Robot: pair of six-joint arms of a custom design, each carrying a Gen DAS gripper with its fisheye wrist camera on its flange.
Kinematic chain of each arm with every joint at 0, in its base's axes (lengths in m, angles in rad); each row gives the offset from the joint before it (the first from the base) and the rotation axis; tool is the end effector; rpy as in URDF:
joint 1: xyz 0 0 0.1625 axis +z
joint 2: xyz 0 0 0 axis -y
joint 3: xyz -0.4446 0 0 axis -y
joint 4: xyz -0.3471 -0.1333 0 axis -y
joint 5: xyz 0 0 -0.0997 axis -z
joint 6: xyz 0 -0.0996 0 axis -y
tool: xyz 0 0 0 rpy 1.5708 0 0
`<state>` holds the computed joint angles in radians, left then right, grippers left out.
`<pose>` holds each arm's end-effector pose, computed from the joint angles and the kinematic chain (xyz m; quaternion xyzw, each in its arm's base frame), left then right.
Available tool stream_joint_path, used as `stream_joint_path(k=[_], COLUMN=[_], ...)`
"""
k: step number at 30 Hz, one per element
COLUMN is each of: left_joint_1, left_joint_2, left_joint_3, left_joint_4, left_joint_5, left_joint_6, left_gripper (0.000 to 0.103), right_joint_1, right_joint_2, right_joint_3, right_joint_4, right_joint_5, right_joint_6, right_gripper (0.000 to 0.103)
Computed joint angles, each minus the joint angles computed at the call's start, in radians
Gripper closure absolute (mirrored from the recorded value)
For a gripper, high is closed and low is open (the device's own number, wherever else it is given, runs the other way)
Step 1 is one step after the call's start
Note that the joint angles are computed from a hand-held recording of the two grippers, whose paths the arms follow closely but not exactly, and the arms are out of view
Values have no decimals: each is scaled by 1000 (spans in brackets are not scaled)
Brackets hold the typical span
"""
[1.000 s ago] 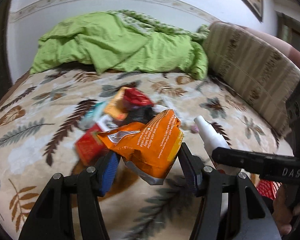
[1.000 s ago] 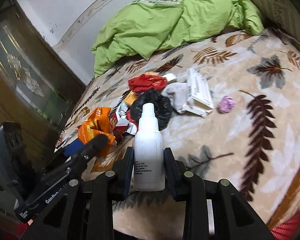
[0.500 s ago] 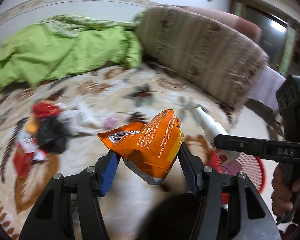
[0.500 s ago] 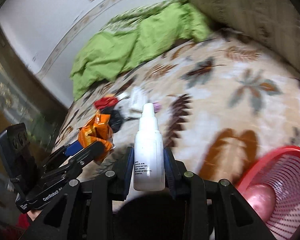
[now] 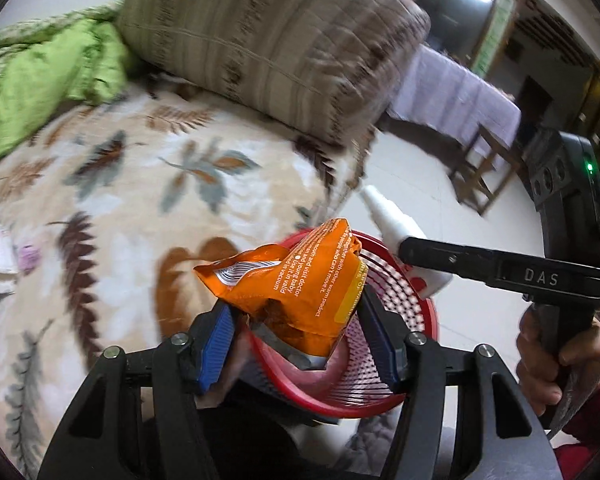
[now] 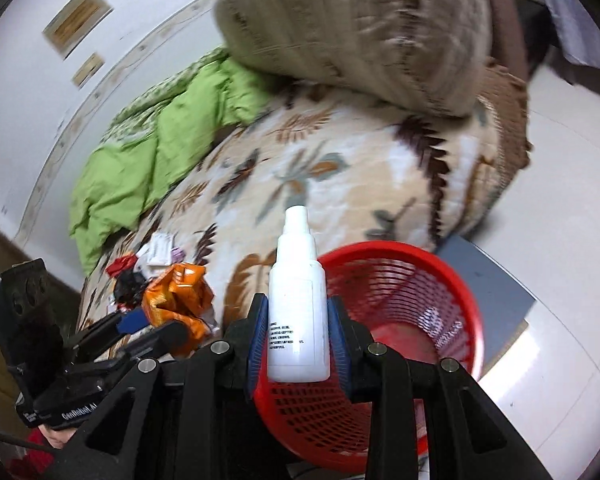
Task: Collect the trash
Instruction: 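Carry both items to the red wastebasket and open both grippers to drop them, then move both grippers back over the trash pile on the bed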
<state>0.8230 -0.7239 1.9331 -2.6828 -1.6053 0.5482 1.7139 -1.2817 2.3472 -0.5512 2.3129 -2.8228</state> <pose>-0.2757 -0.4882 0.0236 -0.6021 -0.7967 -0.0500 0.0123 0.1095 -0.2971 0.1620 -0.2527 -0.7858 0.5289 0.1973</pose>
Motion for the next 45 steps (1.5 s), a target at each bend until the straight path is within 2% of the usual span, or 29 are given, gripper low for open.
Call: stream_joint_path(k=[2,4,6,11,15,26,30,34,38,43,45], left_joint_1=[-10,-13,-8,21,58,189,237,291,347,409,429], left_joint_2=[4,2,-6,-19,-34,-86,-98,-98,-83,-17,16], left_joint_3=[4,11,14,0,-15,-92,-117,-166,-256,-419,-484], left_joint_4=[-1,-12,-22,-41,-68,-102,-138,-186,-207,-189,-172], left_joint_5=[8,-4,-8,19,56,136,185,233,278,336,348], left_joint_6=[-11,-21,-31,-58,-83,-130,-110,-103,-128,-195,-233], left_gripper=[32,32,32,32,31,31,30,25,23,22,22], right_joint_1=[7,8,16,-1,9,21,26,24,24,15,2], right_joint_2=[-3,-14,-20,-33,1,219,301,368,436,516,537], right_joint_3=[10,18,20,18,-34,-308,-413,-512,-624,-768,-818], right_joint_4=[-16,-28,-42,-55,-35,157,235,315,397,472,485], right_joint_5=[39,50,72,3,-39,-182,-208,-236,-260,-284,-284], right_joint_6=[16,14,-1,-44,-80,-174,-204,-224,-257,-277,-282], right_gripper=[70,61,61,60,60,57,56,54,52,44,44])
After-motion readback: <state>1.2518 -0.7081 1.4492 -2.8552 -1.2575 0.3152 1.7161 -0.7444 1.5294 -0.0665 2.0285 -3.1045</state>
